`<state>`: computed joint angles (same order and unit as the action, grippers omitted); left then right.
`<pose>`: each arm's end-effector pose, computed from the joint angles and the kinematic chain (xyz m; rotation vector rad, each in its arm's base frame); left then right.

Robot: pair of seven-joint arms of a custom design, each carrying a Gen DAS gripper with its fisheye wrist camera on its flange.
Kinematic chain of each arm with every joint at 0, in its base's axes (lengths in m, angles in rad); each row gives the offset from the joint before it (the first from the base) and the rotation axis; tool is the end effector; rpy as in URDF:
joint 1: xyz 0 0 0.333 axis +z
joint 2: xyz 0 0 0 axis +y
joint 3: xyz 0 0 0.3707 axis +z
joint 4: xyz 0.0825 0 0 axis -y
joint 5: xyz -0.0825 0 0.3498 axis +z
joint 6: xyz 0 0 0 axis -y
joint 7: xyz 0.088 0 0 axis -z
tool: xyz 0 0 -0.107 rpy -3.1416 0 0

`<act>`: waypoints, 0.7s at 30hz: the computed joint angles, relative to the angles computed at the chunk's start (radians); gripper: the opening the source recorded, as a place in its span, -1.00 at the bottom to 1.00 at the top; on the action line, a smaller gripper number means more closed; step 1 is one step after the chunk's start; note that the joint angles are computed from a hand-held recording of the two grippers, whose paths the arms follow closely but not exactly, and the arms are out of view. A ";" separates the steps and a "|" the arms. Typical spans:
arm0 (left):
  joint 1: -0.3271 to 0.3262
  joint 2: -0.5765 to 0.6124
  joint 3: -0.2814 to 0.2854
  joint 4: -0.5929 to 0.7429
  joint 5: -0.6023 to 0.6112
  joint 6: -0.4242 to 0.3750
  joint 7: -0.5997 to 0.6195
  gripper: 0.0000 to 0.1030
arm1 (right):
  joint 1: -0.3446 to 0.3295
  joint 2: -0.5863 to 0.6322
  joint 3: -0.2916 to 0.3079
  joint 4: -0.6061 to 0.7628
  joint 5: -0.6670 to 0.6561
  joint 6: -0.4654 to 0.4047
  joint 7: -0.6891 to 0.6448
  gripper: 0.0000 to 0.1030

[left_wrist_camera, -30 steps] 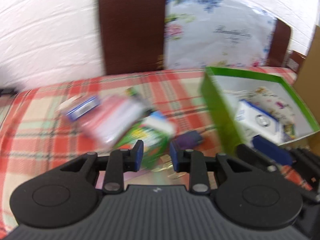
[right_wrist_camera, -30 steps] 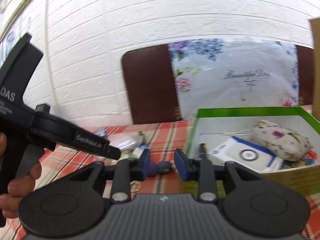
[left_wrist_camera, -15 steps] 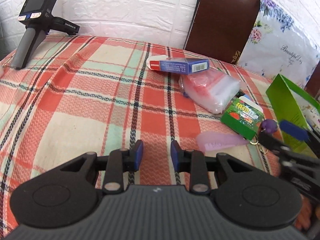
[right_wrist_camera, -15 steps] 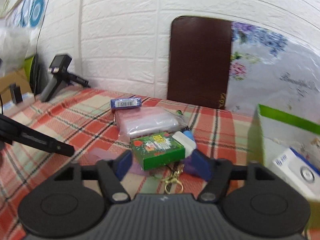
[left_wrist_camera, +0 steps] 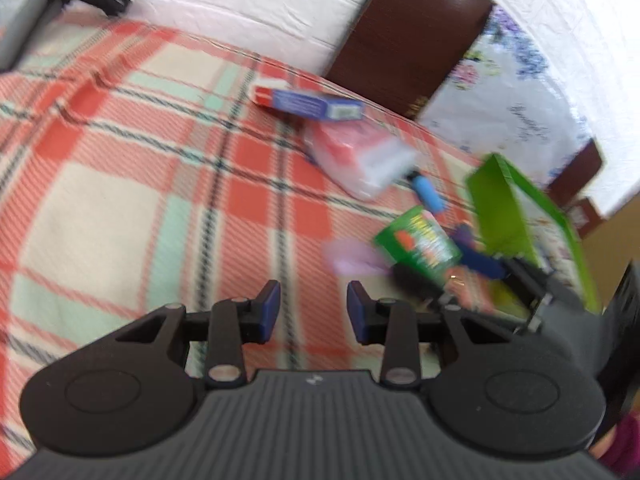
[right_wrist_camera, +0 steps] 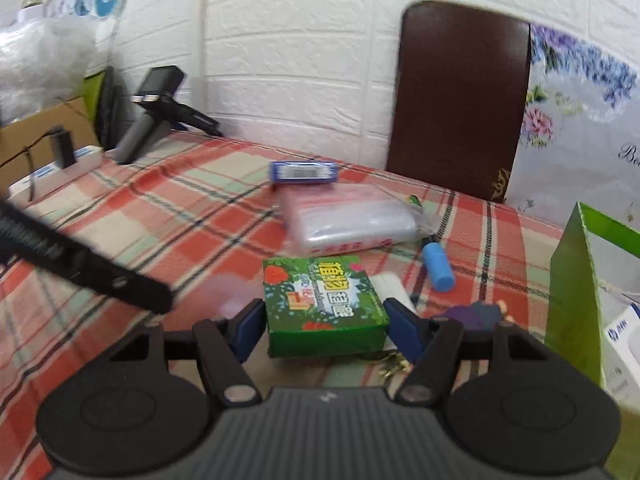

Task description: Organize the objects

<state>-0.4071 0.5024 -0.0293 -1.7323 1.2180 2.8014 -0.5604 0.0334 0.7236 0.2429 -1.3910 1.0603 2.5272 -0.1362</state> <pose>0.6080 -0.3287 0.4010 -2.3133 1.1639 -1.0214 0.7552 0.1482 0.3878 -2.1329 0.5144 -0.3401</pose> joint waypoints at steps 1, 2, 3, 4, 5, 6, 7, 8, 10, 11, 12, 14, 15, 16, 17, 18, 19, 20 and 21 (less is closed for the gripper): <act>-0.004 -0.001 0.003 -0.001 0.017 0.023 -0.020 -0.25 | -0.023 -0.029 0.014 -0.047 0.022 -0.009 -0.036 0.27; -0.007 0.000 0.004 0.000 0.031 0.044 -0.037 -0.25 | -0.039 -0.055 0.017 -0.089 0.038 -0.024 -0.061 0.28; -0.011 0.002 0.003 0.003 0.043 0.064 -0.049 -0.25 | -0.046 -0.078 0.012 -0.125 0.047 -0.038 -0.078 0.28; -0.012 0.006 0.001 0.007 0.048 0.082 -0.053 -0.25 | -0.054 -0.104 0.006 -0.168 0.060 -0.049 -0.102 0.28; -0.013 0.011 -0.005 0.012 0.043 0.096 -0.046 -0.25 | -0.060 -0.126 -0.003 -0.203 0.070 -0.063 -0.122 0.28; -0.013 0.018 -0.012 0.018 0.030 0.105 -0.029 -0.25 | -0.061 -0.144 -0.014 -0.232 0.078 -0.073 -0.137 0.30; -0.015 0.025 -0.021 0.023 0.010 0.107 -0.003 -0.25 | -0.061 -0.158 -0.024 -0.255 0.088 -0.080 -0.151 0.32; -0.016 0.032 -0.030 0.028 -0.017 0.102 0.029 -0.25 | -0.065 -0.174 -0.030 -0.282 0.107 -0.086 -0.175 0.38; -0.023 0.039 -0.036 0.030 -0.062 0.094 0.077 -0.25 | -0.072 -0.193 -0.046 -0.308 0.131 -0.115 -0.222 0.68; -0.028 0.040 -0.035 0.026 -0.080 0.094 0.089 -0.25 | -0.074 -0.204 -0.048 -0.327 0.162 -0.114 -0.254 0.81; -0.032 0.040 -0.032 0.023 -0.096 0.097 0.095 -0.25 | -0.073 -0.206 -0.055 -0.329 0.180 -0.117 -0.272 0.83; -0.038 0.037 -0.023 0.012 -0.118 0.117 0.092 -0.25 | -0.059 -0.201 -0.074 -0.318 0.184 -0.117 -0.269 0.93; -0.046 0.036 -0.014 0.010 -0.119 0.127 0.082 -0.25 | -0.054 -0.196 -0.081 -0.308 0.181 -0.118 -0.262 1.00; -0.054 0.036 -0.006 0.011 -0.121 0.134 0.073 -0.25 | -0.048 -0.188 -0.087 -0.294 0.166 -0.126 -0.251 1.00; -0.060 0.037 -0.001 0.011 -0.122 0.142 0.069 -0.25 | -0.045 -0.178 -0.092 -0.276 0.147 -0.139 -0.242 1.00; -0.061 0.039 -0.001 0.012 -0.128 0.146 0.074 -0.21 | -0.042 -0.166 -0.093 -0.256 0.130 -0.150 -0.233 1.00; -0.060 0.041 -0.007 0.015 -0.144 0.142 0.092 -0.20 | -0.040 -0.161 -0.095 -0.251 0.116 -0.156 -0.225 1.00; -0.054 0.045 -0.017 0.019 -0.167 0.131 0.117 -0.19 | -0.036 -0.151 -0.100 -0.235 0.086 -0.173 -0.201 1.00; -0.049 0.049 -0.025 0.021 -0.190 0.125 0.142 -0.19 | -0.030 -0.130 -0.108 -0.199 0.037 -0.208 -0.156 1.00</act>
<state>-0.4559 0.5518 -0.0547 -1.7110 1.0284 2.9266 -0.4183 0.0038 0.5935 0.1345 -1.5898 1.0976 2.3193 -0.2920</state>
